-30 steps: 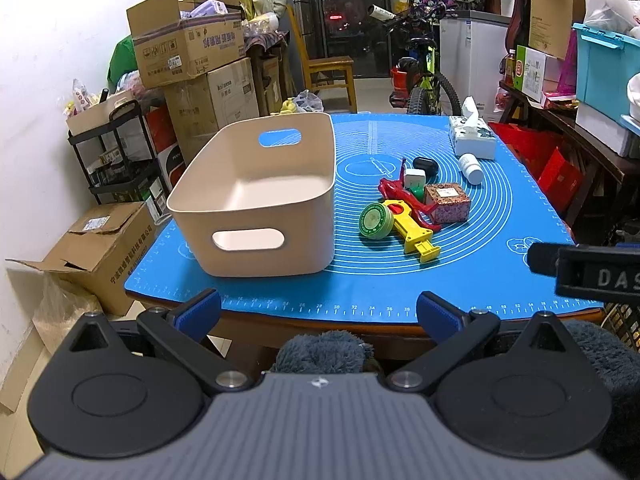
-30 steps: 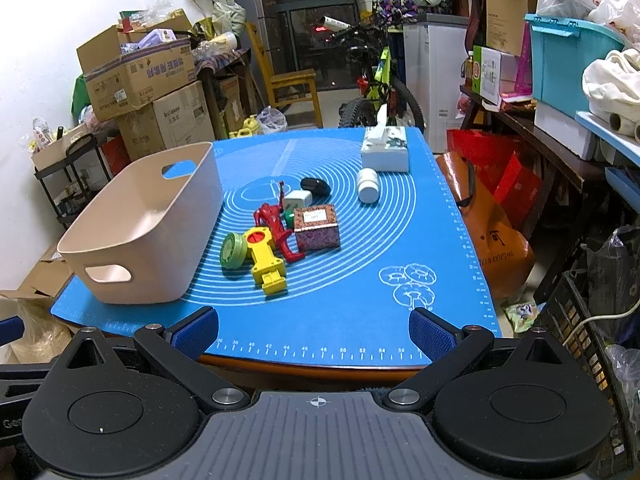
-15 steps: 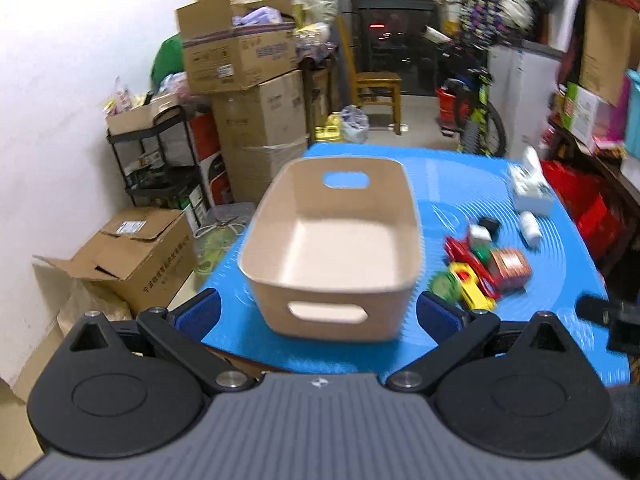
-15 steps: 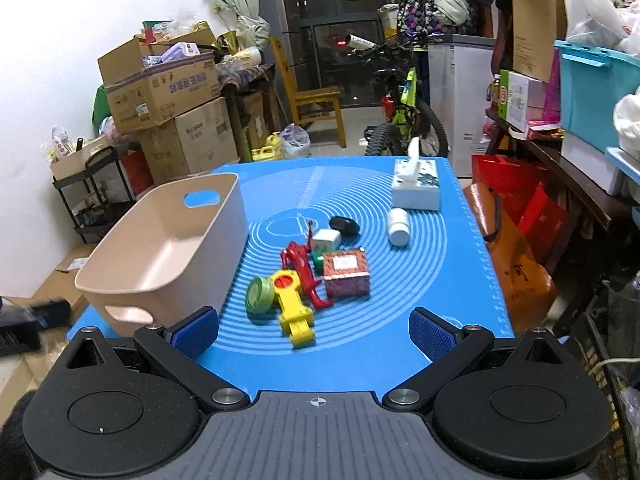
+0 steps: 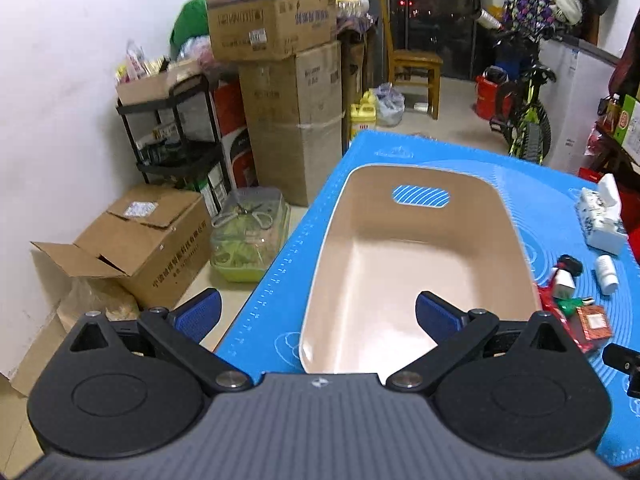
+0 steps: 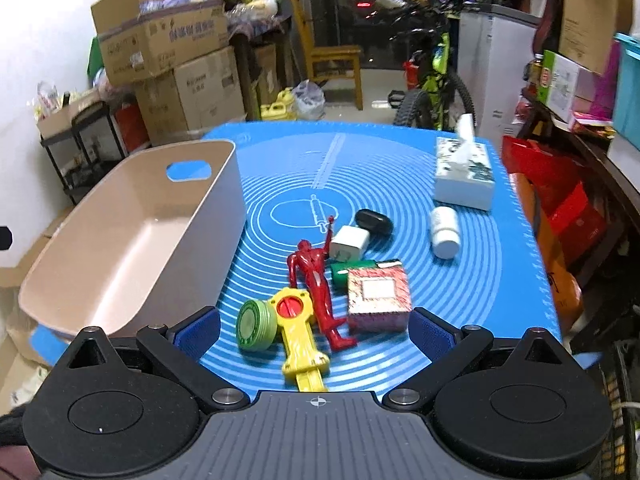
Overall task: Organize rigid objects
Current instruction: 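Grasp the beige basket rim with the left tool while the right tool grasps the green tin, then carry the green tin into the basket and open the right tool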
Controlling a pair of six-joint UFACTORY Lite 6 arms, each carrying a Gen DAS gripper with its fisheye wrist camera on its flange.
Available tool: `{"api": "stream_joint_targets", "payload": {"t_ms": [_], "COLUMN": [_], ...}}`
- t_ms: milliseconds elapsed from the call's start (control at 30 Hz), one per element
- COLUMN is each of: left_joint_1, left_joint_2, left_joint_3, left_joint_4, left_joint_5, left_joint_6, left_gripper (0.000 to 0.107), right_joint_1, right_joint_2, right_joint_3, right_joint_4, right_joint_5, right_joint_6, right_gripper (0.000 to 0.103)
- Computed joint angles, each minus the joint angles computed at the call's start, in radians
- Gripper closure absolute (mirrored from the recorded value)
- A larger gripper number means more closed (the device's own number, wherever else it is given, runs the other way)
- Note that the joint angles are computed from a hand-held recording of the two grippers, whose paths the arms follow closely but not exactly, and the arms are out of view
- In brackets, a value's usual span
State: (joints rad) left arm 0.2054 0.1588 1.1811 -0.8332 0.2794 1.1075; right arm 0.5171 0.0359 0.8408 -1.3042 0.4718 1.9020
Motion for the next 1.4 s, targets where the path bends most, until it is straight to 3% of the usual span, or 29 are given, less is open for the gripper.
{"api": "stream_joint_targets", "payload": {"t_ms": [133, 200, 300, 533, 633, 767, 833, 933, 967, 1000, 1167, 1400], "left_joint_1": [0.008, 0.004, 0.0, -0.005, 0.0, -0.008, -0.013, -0.015, -0.011, 0.001, 0.019, 0.032], "left_joint_2": [0.161, 0.232, 0.319, 0.417, 0.459, 0.495, 0.5, 0.518, 0.528, 0.538, 0.566, 0.58], "left_joint_3": [0.139, 0.206, 0.283, 0.376, 0.427, 0.467, 0.47, 0.496, 0.513, 0.533, 0.581, 0.599], "left_joint_4": [0.026, 0.083, 0.131, 0.228, 0.26, 0.336, 0.376, 0.434, 0.439, 0.408, 0.364, 0.329], "left_joint_5": [0.042, 0.052, 0.077, 0.155, 0.196, 0.203, 0.195, 0.196, 0.205, 0.233, 0.287, 0.31], "left_joint_6": [0.01, -0.035, -0.085, -0.166, -0.209, -0.29, -0.331, -0.385, -0.392, -0.366, -0.337, -0.302], "left_gripper": [0.007, 0.019, 0.021, 0.038, 0.049, 0.078, 0.085, 0.096, 0.098, 0.099, 0.1, 0.102], "right_joint_1": [-0.053, -0.064, -0.066, -0.096, -0.098, -0.092, -0.085, -0.083, -0.086, -0.083, -0.1, -0.102], "right_joint_2": [0.156, 0.236, 0.349, 0.517, 0.533, 0.551, 0.553, 0.553, 0.552, 0.551, 0.559, 0.53], "right_joint_3": [0.125, 0.197, 0.302, 0.456, 0.461, 0.475, 0.471, 0.473, 0.473, 0.475, 0.484, 0.451], "right_joint_4": [-0.012, 0.013, 0.077, 0.275, 0.294, 0.373, 0.325, 0.292, 0.294, 0.283, 0.471, 0.344], "right_joint_5": [-0.083, -0.11, -0.125, -0.141, -0.158, -0.161, -0.158, -0.164, -0.177, -0.176, -0.251, -0.249], "right_joint_6": [-0.083, -0.161, -0.275, -0.539, -0.573, -0.674, -0.638, -0.614, -0.616, -0.604, -0.784, -0.622], "right_gripper": [0.007, 0.009, 0.01, 0.019, 0.024, 0.034, 0.037, 0.05, 0.06, 0.064, 0.075, 0.075]}}
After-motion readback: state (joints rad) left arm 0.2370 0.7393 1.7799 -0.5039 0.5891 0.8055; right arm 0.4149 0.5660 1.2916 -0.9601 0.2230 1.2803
